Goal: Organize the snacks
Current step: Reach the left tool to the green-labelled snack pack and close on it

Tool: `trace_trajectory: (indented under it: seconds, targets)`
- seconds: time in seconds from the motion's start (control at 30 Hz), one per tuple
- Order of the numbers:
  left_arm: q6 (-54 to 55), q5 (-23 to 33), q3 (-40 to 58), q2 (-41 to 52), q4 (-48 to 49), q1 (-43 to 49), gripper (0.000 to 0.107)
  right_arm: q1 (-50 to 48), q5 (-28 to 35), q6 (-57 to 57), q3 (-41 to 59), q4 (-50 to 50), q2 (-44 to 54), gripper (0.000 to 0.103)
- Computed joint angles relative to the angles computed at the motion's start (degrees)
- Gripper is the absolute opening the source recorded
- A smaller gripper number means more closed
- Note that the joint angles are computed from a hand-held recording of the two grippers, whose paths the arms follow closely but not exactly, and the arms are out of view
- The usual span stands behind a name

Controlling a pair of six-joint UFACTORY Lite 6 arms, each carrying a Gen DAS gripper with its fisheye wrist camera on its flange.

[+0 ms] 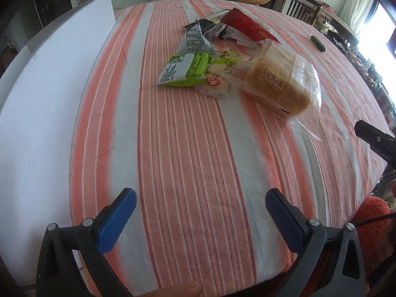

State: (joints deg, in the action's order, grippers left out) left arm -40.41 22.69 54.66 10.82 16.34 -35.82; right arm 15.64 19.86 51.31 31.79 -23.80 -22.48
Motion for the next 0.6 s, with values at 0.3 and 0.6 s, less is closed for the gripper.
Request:
trace_trajectory:
  seconds: [0.3,0.6]
  targets:
    - [-10.1,-0.2,-0.7,0.7,11.3,-1.8,0.103,-0.6,-1.1,-2.7,-3.4,9.6,0.0,0.093]
    - [-16.5,-0.6,-1.4,0.4,15.9,-2.5,0.103,0.6,0.6,-1.4,-5.0,9.8,-3.7,0.094]
